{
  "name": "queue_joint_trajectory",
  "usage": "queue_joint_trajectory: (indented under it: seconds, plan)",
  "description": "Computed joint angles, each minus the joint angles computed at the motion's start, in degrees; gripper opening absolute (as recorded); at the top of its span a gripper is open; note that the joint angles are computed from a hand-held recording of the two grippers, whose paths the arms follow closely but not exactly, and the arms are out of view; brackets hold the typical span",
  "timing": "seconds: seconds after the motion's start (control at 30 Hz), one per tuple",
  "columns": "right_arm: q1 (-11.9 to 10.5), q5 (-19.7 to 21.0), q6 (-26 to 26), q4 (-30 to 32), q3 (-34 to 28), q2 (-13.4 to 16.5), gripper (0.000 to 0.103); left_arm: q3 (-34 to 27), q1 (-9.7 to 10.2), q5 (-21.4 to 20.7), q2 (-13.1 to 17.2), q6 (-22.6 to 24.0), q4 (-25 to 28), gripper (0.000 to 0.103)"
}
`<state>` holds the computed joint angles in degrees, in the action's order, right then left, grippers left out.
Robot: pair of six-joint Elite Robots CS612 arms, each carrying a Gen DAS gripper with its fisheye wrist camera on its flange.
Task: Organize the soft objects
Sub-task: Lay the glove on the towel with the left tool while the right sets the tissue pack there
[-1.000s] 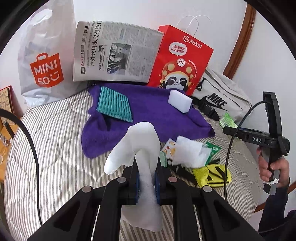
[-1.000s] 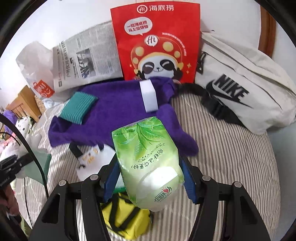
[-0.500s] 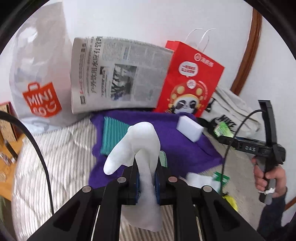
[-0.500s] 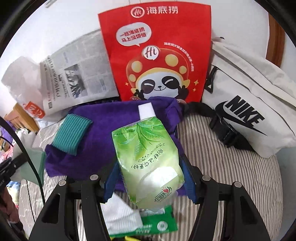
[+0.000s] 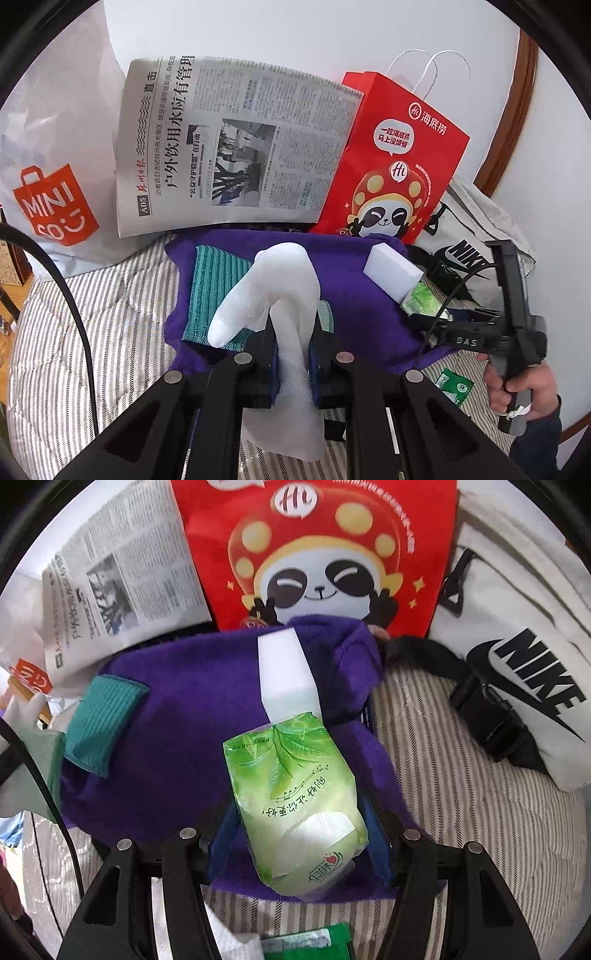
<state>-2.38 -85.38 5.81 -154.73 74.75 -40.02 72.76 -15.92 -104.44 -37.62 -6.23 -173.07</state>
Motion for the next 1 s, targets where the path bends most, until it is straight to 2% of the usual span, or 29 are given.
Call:
queue_joint_trajectory:
  seconds: [0.1, 0.23, 0.33, 0.5, 0.6, 0.7, 0.83, 1.0]
  plan:
    - [0.36, -1.47, -1.25, -0.27, -0.69, 0.58, 0.06, -0.6, 0.06, -0.58, 0.46, -0.05, 0.34, 0.013]
    - [0.57, -1.19, -1.81, 1.48, -2.11, 1.38, 0.057, -1.4, 0.21, -1.0, 0.99, -0.69, 0.73, 0.013]
    - [0.92, -2.92, -2.82, 2.06, -2.32, 1.63, 0.055, -1.71, 0.3, -1.11, 1.32, -0.58, 0.91, 0.013]
    - [0.84, -0.12, -4.13, 4.58, -2.17, 1.17, 0.055, -2.99, 0.07, 0.1, 2.2, 0.12, 2.52, 0.013]
    - [1.02, -0.42, -4.07, 5.12, -2.34, 1.36, 0.055, -4.31, 0.03, -0.67, 2.93, 0.32, 3.5, 0.013]
    - [1.06, -0.62, -4.22, 4.91, -2.18, 1.35, 0.055, -4.94, -0.45, 1.23, 3.27, 1.86, 4.58, 0.013]
    - [0.93, -0.35, -4.04, 5.66, -2.06, 1.15, 0.062, -5.61, -0.78, 1.74, 3.83, 3.49, 7.33, 0.013]
    - [0.75, -0.25, -4.47, 5.37, -1.32, 0.53, 0.066, -5.91, -1.16, 4.41, 4.43, 5.0, 9.33, 0.014]
